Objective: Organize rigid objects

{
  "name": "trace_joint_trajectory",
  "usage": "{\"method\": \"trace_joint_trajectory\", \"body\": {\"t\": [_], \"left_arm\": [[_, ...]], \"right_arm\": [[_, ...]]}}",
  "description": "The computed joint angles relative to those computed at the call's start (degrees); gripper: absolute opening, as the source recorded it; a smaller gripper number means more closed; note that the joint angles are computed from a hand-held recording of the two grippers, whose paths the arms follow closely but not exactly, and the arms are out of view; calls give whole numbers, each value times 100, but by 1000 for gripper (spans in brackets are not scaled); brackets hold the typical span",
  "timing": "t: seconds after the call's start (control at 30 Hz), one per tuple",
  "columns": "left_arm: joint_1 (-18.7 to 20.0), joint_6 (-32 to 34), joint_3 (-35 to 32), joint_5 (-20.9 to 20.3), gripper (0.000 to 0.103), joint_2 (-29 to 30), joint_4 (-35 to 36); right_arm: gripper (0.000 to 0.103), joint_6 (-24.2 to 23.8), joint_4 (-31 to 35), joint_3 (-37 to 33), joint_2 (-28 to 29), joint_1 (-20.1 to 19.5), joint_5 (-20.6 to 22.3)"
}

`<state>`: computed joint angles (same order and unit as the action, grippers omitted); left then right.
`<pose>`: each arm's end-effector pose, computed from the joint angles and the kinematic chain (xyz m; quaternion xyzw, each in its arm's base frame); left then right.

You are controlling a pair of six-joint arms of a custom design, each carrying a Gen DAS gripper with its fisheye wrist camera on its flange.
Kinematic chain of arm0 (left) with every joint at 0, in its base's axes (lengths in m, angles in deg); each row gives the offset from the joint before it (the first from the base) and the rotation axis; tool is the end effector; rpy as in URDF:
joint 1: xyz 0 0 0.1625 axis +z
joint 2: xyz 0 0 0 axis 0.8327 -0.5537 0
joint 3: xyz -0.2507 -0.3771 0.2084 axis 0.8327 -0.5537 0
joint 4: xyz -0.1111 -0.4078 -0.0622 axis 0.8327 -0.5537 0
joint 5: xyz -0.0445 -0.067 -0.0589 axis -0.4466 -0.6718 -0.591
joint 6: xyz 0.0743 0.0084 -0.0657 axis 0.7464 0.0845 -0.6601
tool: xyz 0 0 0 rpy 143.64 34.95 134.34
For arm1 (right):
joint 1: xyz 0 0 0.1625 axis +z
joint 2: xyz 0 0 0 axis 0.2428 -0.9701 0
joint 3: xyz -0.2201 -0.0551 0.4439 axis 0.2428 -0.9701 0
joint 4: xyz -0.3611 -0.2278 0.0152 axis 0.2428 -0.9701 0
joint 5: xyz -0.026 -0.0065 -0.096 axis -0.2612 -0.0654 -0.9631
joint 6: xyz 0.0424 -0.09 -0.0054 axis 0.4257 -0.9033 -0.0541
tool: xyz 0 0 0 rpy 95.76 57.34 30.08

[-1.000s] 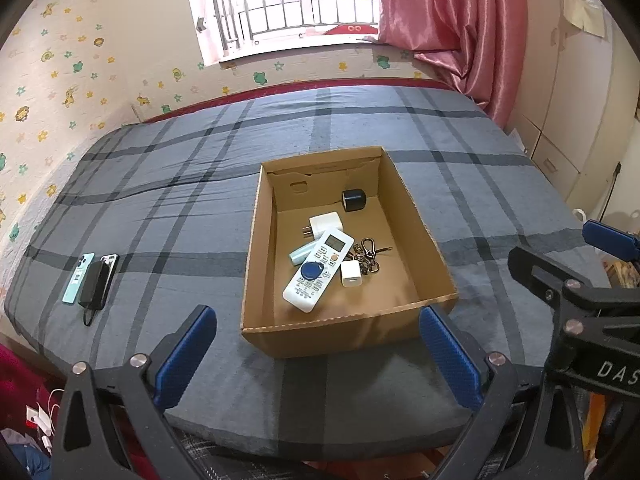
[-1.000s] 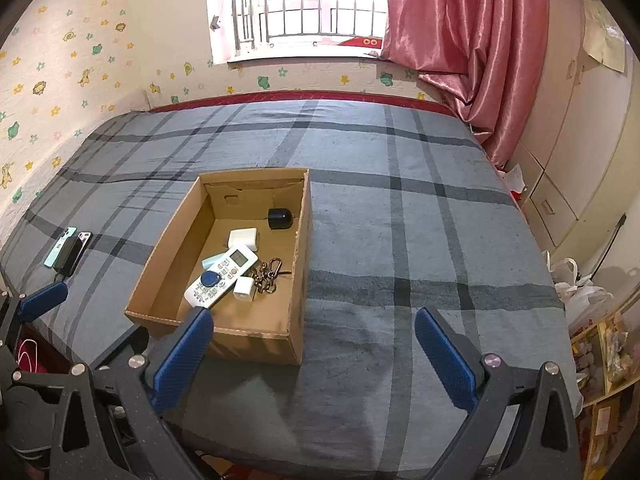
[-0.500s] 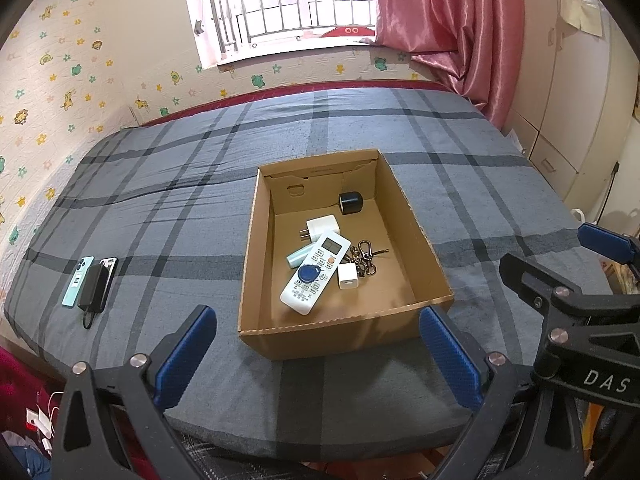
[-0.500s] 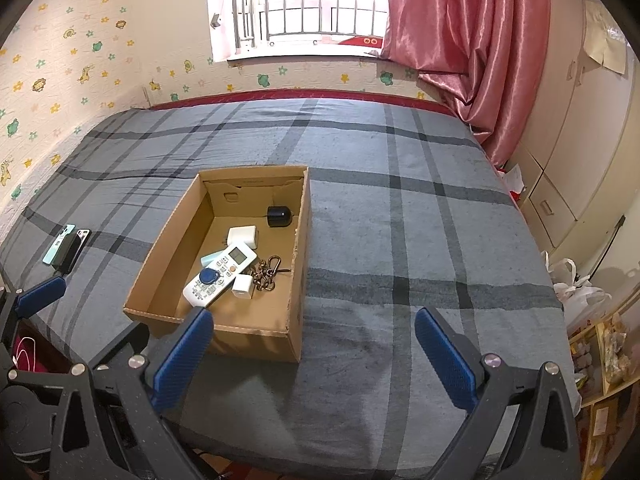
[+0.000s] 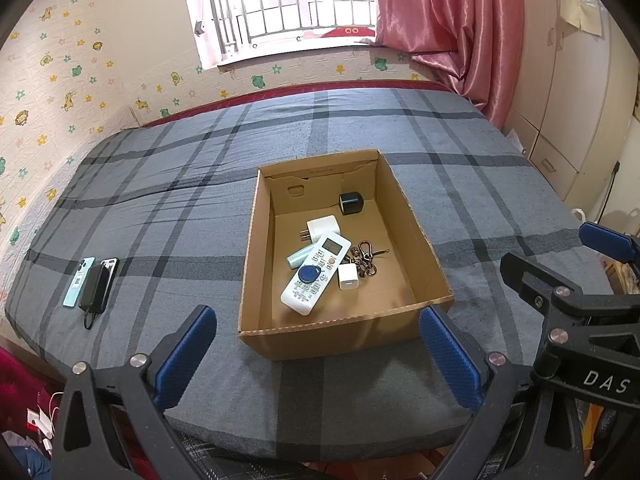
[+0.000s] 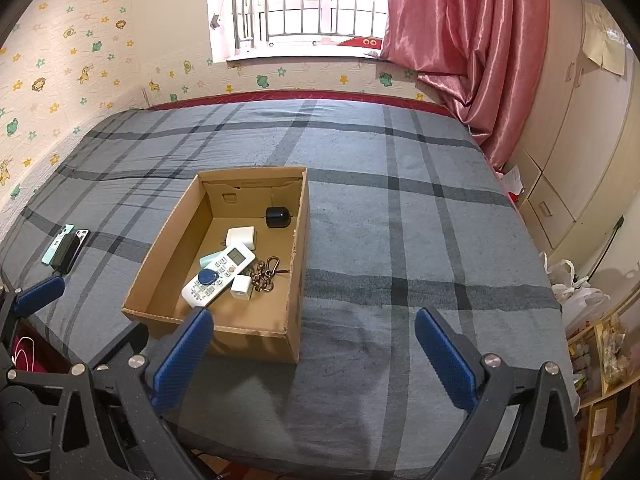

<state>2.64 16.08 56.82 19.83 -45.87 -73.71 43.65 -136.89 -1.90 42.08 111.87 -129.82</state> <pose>-0.1568 -0.6785 0.4887 0.1624 0.8548 -0.3010 0.3902 0.5737 -0.6975 0.0702 0.1814 -0.8692 0.3018 0.3471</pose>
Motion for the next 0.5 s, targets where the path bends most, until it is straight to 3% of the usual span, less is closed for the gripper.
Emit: {"method": "trace_joint_trajectory", "body": {"t": [0.5], "left_arm": [[34,-29,-44,-61,103,1,99]], "right_arm": [[103,29,121,-55,11,-7,-12]]}}
